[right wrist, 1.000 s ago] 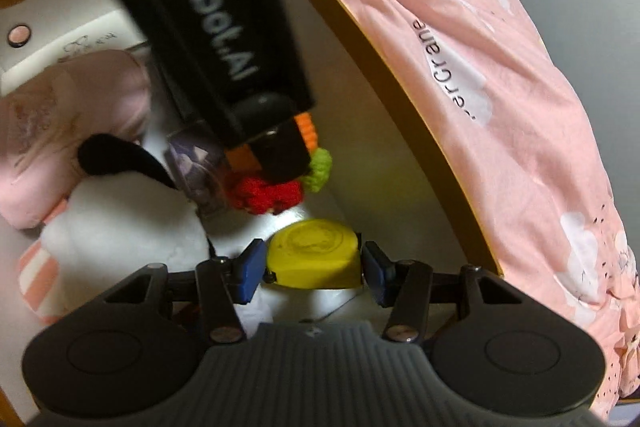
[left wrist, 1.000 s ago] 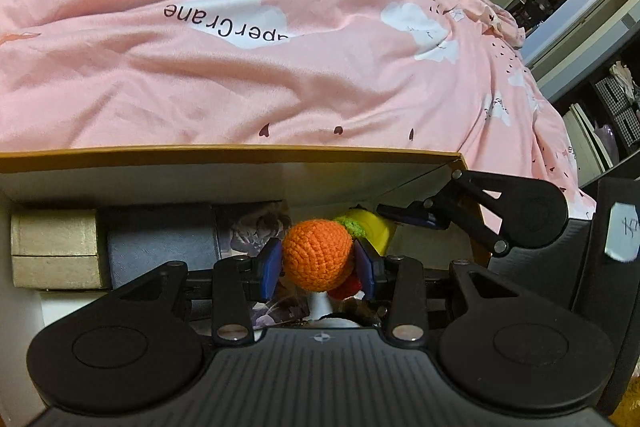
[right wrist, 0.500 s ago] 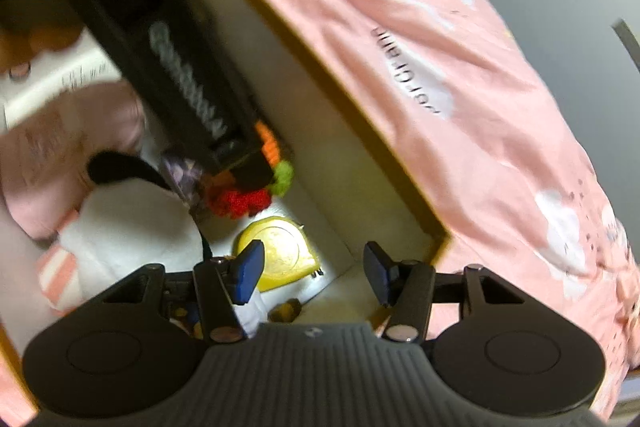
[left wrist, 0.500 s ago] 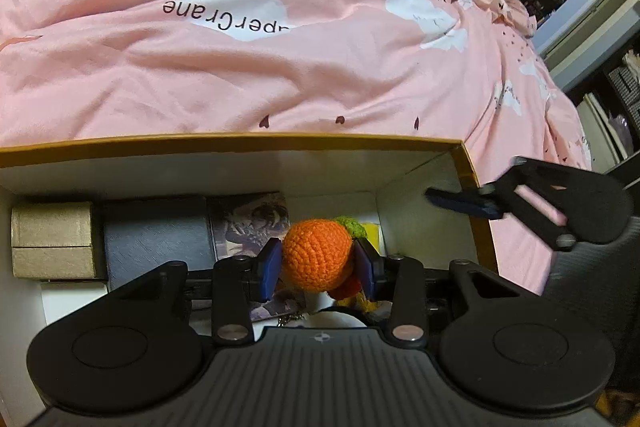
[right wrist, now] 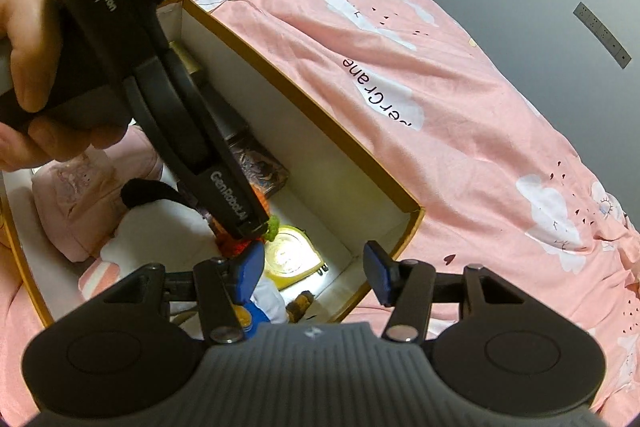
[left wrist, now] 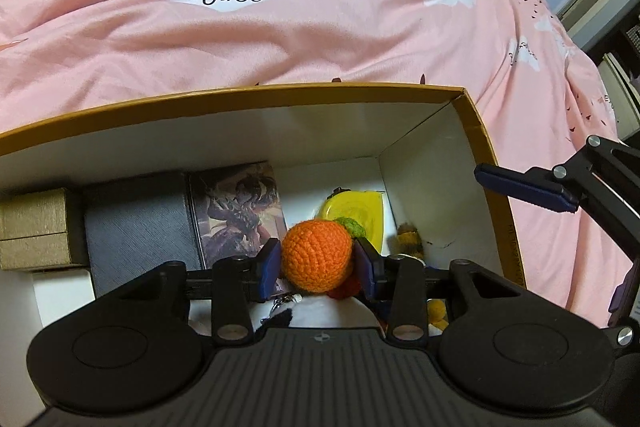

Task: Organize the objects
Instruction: 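Open the right tool to drop the tape measure while the left tool releases the fruit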

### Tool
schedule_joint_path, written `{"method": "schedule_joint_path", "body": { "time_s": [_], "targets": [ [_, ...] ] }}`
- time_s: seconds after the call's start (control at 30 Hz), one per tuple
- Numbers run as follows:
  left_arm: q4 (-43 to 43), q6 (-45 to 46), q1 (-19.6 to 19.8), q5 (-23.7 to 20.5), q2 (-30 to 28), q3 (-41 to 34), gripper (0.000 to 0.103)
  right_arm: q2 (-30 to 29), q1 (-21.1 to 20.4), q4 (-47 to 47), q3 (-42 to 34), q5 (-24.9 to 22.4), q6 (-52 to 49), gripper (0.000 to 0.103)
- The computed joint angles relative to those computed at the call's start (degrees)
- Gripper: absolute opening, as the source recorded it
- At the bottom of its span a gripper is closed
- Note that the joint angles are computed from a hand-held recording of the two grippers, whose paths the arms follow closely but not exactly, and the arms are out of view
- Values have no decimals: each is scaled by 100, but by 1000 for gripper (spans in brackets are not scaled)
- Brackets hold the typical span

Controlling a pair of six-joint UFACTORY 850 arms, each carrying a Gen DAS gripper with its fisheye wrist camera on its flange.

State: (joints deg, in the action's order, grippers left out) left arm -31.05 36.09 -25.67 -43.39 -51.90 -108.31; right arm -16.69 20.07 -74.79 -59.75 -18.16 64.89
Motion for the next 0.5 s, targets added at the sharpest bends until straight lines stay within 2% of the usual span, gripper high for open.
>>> {"method": "schedule_joint_path", "body": {
  "time_s": [0.13, 0.27, 0.5],
  "targets": [
    [55, -5, 4, -51, 54, 56, 48, -6, 46, -119, 40, -25, 147, 57],
    [-56, 183, 20, 114, 260, 316, 52, -145, 6, -75, -98, 6, 85, 57],
    [-855, 1301, 90, 853, 1082, 1282, 63, 116, 95, 721, -72, -102, -246, 64]
  ]
}}
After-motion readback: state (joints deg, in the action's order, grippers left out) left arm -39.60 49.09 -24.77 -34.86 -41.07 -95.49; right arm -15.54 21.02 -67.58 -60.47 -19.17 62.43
